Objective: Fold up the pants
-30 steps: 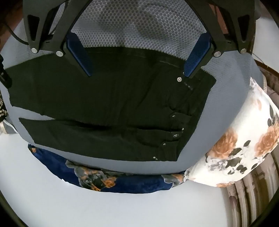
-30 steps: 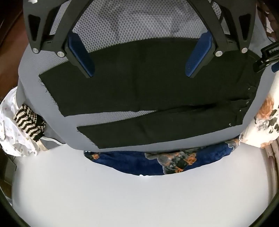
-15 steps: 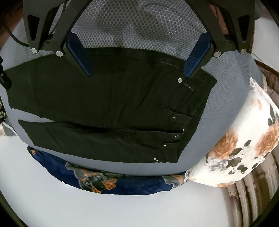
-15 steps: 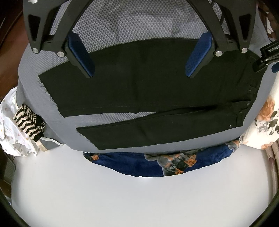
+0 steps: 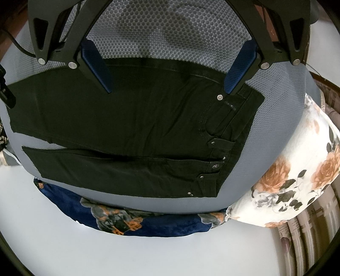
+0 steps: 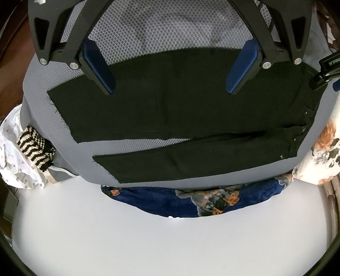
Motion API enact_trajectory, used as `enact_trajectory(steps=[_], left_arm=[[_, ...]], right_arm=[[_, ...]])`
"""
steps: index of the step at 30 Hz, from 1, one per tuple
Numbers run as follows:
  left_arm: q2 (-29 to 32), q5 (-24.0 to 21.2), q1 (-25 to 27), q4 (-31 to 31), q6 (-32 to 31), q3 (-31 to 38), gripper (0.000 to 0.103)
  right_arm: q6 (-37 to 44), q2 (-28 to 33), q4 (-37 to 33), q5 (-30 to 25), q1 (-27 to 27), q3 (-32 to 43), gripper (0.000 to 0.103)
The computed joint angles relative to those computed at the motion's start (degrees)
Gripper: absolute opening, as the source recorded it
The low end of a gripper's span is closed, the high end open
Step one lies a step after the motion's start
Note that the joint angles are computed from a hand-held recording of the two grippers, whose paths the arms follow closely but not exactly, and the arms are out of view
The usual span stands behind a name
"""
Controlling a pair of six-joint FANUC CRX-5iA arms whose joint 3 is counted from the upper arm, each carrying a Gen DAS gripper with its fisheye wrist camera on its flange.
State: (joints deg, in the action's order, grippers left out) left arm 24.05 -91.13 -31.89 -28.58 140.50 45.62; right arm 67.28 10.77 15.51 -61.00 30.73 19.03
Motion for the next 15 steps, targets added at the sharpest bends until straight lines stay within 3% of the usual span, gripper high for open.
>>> enact_trajectory(steps=[15], left_arm=[[1.2,-0.7,-0.1,0.0,-0.6,1.5,0.103]], right_arm=[[0.1,0.6,0.5,-0.4,0.4,0.4,0.103]])
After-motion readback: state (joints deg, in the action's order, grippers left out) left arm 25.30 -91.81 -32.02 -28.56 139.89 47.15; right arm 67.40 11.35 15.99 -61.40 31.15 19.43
